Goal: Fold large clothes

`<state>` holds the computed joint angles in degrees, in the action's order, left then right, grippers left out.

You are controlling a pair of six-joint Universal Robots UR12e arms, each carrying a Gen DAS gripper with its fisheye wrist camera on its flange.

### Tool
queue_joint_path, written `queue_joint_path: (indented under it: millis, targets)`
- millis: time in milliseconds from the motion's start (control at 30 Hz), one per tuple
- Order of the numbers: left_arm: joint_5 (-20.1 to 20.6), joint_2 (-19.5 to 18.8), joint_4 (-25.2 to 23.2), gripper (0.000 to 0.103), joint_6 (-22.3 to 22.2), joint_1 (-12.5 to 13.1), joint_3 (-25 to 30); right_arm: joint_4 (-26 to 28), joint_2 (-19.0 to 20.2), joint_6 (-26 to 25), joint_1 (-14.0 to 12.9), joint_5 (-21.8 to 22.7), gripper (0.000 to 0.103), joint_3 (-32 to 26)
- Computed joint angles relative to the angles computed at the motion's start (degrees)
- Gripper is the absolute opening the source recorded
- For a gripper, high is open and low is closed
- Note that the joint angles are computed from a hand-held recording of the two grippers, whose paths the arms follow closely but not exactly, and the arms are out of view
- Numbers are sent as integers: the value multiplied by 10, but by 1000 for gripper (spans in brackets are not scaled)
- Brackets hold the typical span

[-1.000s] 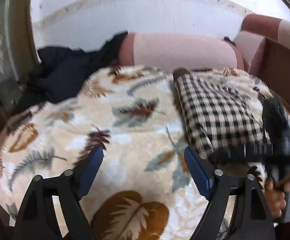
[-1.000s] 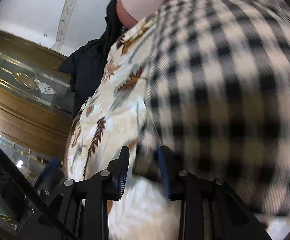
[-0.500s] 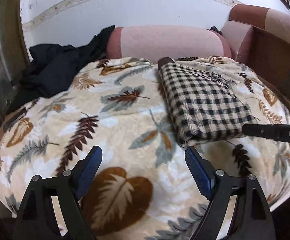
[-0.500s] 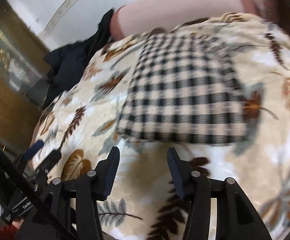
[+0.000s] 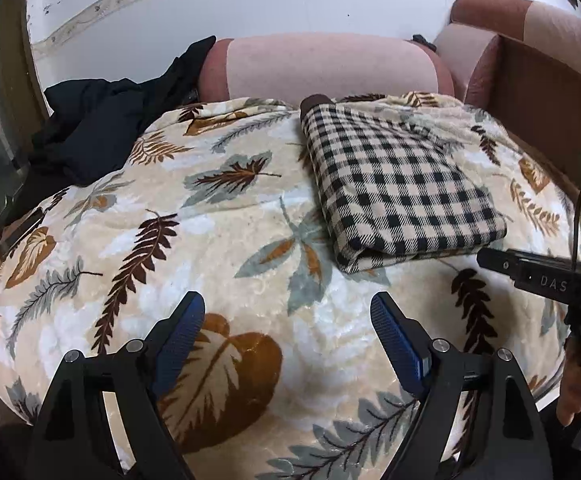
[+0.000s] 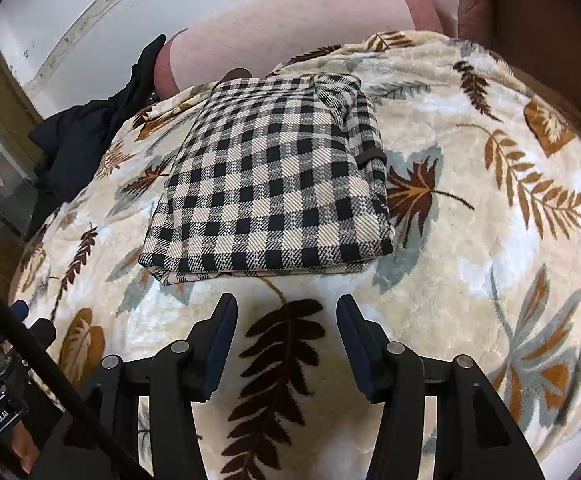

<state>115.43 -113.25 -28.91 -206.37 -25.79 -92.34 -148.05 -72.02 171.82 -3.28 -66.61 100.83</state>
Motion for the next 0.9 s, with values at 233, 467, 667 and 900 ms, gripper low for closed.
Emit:
queue_joint_path:
  millis: [233,467,667,900]
  targets:
    - [-13,1,-13,84,-12,6,-4,-17,3,-12,15,-35,58,0]
    - [-27,-2,-27,84,-20,13,-2,-28,7,-11,21,-58,59,1]
    - [-36,-6,-36,84,-23,16,0,-31,10,-1,19,-56,59,-1]
    - [-43,-10,-47,84,-26,19,1,-63,14,19,20,-54,59,-4]
